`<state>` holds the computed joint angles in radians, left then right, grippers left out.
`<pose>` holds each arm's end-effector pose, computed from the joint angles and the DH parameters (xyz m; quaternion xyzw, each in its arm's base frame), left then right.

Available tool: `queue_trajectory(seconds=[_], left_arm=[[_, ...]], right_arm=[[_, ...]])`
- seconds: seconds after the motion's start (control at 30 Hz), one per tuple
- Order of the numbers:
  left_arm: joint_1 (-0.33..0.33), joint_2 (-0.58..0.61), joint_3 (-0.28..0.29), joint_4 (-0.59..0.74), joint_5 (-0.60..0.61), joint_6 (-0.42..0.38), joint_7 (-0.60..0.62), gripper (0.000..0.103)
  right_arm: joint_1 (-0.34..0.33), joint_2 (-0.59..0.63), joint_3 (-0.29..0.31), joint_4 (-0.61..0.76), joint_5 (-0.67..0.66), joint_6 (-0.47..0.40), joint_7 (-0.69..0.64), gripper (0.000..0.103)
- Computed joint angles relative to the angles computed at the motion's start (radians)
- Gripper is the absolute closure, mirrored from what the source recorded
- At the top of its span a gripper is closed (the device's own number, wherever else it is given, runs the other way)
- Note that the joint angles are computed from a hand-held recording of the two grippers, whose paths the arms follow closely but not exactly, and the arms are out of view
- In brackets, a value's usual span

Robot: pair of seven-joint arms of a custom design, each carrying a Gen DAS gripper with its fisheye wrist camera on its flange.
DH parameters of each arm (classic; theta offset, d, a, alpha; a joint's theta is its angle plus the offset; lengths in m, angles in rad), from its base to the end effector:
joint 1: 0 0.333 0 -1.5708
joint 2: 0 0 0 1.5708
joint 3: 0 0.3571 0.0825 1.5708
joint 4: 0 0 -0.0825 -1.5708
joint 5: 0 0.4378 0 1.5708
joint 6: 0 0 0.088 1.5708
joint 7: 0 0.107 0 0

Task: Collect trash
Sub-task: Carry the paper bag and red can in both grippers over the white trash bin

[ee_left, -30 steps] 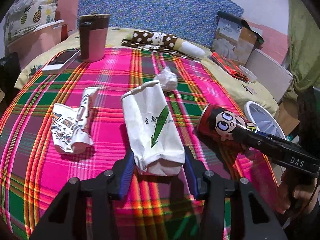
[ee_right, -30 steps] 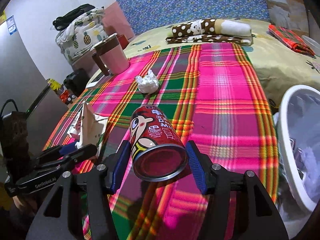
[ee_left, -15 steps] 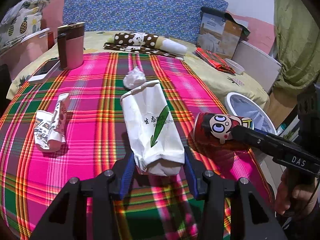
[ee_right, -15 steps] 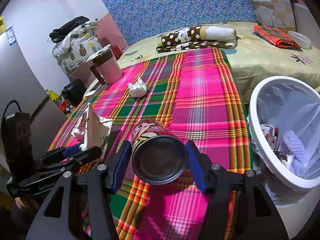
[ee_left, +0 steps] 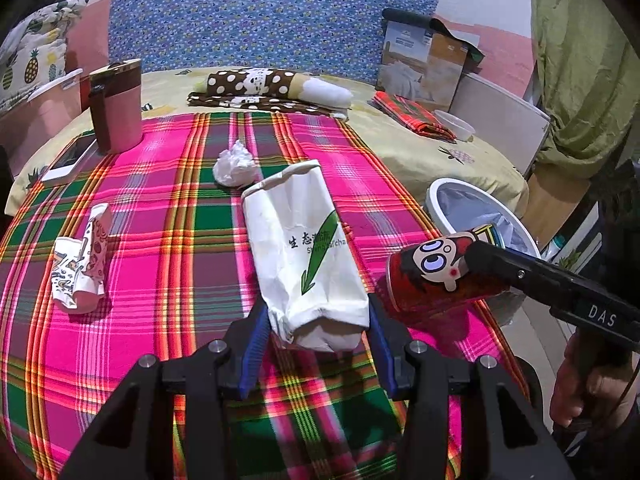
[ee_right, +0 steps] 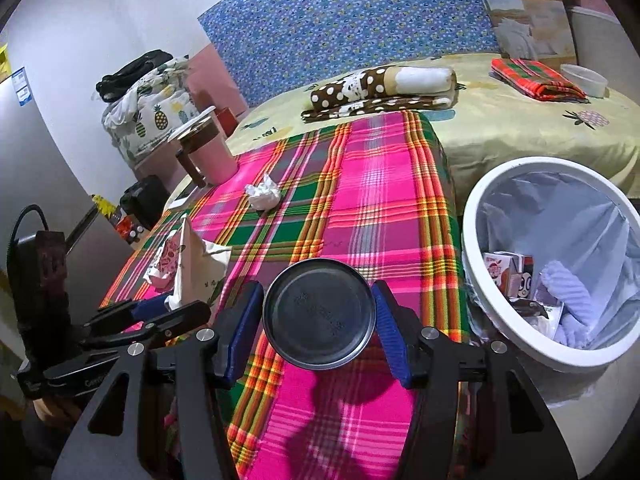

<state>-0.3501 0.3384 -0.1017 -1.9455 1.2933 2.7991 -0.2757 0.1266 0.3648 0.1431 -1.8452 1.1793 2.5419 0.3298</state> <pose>0.6018 -0.3374 0.3455 -0.7324 0.5578 -0.3143 0.2315 0.6976 0.1724 0.3655 -0.7949 0.4315 -0.0046 0.4265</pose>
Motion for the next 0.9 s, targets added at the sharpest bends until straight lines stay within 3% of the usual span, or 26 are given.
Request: queue_trajectory(seconds=[0.2, 0.27, 0.4, 0.63, 0.9], left_arm=[[0.028, 0.031, -0.037, 0.012, -0.159, 0.032, 0.233, 0.053], [0.014, 0.029, -0.028, 0.011, -0.178, 0.028, 0.261, 0.052], [-0.012, 0.017, 0.002, 0.006, -0.148, 0.044, 0.231, 0.045], [-0.018, 0.030, 0.004, 0.005, -0.170, 0.027, 0.207, 0.045], [-0.034, 0.019, 0.015, -0.011, -0.097, -0.006, 0.063, 0.047]], right_arm=[[-0.005, 0.005, -0.011, 0.002, -0.045, -0.049, 0.026, 0.046], [-0.006, 0.002, -0.017, -0.003, -0.067, -0.060, 0.040, 0.046], [0.007, -0.002, -0.032, -0.022, -0.137, -0.037, 0.069, 0.045], [0.000, 0.005, -0.028, -0.024, -0.170, -0.045, 0.062, 0.041], [-0.002, -0.003, -0.021, -0.043, -0.163, -0.027, 0.053, 0.044]])
